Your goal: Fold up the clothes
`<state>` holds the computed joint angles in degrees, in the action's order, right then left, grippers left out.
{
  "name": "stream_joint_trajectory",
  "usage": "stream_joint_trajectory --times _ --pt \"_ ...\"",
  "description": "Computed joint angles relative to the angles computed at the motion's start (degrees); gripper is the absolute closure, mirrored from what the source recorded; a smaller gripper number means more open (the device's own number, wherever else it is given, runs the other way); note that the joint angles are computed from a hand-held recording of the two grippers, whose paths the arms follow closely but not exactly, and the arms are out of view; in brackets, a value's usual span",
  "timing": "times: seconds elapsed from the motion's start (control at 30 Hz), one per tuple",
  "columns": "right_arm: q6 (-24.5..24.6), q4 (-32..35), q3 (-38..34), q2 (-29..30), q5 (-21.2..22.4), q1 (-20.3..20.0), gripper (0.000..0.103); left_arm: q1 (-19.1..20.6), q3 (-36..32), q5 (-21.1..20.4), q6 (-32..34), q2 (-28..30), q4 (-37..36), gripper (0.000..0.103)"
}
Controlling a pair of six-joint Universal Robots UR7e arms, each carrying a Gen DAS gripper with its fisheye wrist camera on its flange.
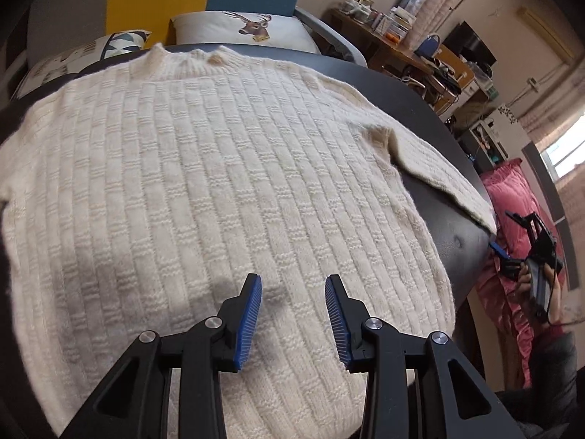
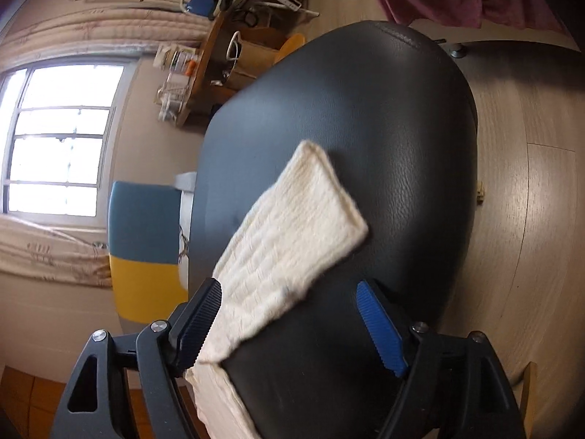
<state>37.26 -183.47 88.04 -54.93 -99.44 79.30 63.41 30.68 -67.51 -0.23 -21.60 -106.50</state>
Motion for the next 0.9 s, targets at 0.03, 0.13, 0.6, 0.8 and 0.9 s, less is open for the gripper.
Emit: stream_joint_trajectory --times 0.03,0.13,0.6,0.8,0.9 --pt "-0.2 1.0 -0.5 -0.5 0.0 -0.2 0.027 0.0 -0.6 0.0 -0.1 0.3 0.5 0.065" --pt "-0.3 2.1 -1.5 -1.3 0.1 -0.7 0.030 0.1 -1.6 -0.2 -1.4 0.8 1.5 0.064" --pt "-1.3 -1.5 -2.7 0.5 -1.6 -1.3 0.095 0.2 -0.9 1.1 -2.9 0.5 2.0 0.062" --pt "-8.6 2.7 -8.1 2.2 -3.2 0.4 0.097 0.2 -4.5 1.1 -3.0 2.1 3.1 0.061" --pt "-11.6 6.0 -13.2 4.3 -1.7 1.5 0.097 0.2 -8.8 0.7 -2.6 4.1 4.6 0.061"
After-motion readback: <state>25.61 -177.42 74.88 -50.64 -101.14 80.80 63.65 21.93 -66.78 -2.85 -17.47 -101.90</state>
